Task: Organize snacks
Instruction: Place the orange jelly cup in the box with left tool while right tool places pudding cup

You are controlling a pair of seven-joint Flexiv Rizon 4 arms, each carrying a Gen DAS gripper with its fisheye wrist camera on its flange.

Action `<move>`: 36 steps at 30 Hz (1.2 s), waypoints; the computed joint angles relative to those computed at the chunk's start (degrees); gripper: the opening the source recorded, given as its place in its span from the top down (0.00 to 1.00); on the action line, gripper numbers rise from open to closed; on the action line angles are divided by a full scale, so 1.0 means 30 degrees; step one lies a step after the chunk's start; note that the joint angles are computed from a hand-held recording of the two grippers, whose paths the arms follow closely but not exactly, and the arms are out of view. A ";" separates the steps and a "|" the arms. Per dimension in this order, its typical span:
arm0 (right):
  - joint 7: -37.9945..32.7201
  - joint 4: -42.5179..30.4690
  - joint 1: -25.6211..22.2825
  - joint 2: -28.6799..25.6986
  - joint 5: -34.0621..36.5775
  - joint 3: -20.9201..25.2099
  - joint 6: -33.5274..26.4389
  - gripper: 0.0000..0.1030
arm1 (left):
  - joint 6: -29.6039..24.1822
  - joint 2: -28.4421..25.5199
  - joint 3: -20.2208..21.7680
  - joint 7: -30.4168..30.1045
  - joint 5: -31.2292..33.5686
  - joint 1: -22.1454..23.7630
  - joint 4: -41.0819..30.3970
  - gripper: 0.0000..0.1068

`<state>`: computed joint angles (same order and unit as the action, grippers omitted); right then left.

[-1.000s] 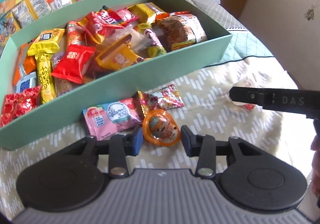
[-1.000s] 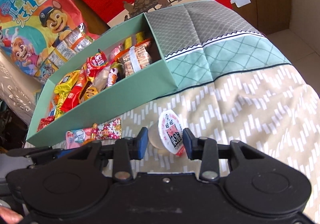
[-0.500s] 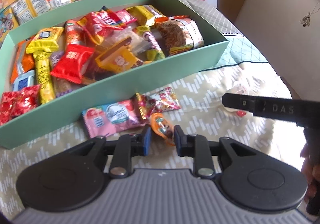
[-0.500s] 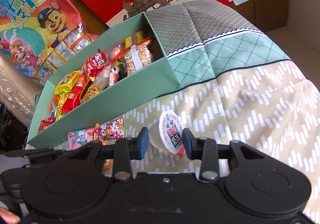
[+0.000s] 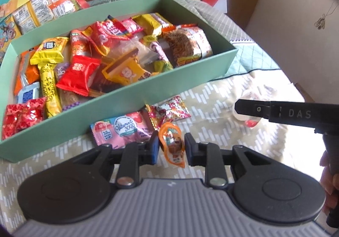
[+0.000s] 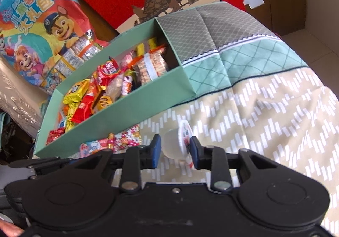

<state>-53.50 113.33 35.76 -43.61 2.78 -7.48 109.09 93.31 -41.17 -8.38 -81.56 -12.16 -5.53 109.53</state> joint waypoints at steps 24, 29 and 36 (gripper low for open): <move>-0.1287 0.1209 -0.0624 0.1035 -0.0942 0.1308 0.0080 0.35 | 0.0825 0.0509 -0.2136 -0.0079 0.0198 0.2588 0.1881 0.77; -0.1333 0.1287 -0.0565 0.0800 -0.1148 0.1703 -0.0180 0.30 | 0.0845 0.0454 -0.2214 -0.0214 0.0174 0.2782 0.2066 0.77; -0.1502 0.1154 0.1670 0.0165 -0.0244 -0.0067 -0.0060 0.59 | 0.1065 0.0645 -0.2349 -0.0382 0.0319 0.3206 0.2613 0.77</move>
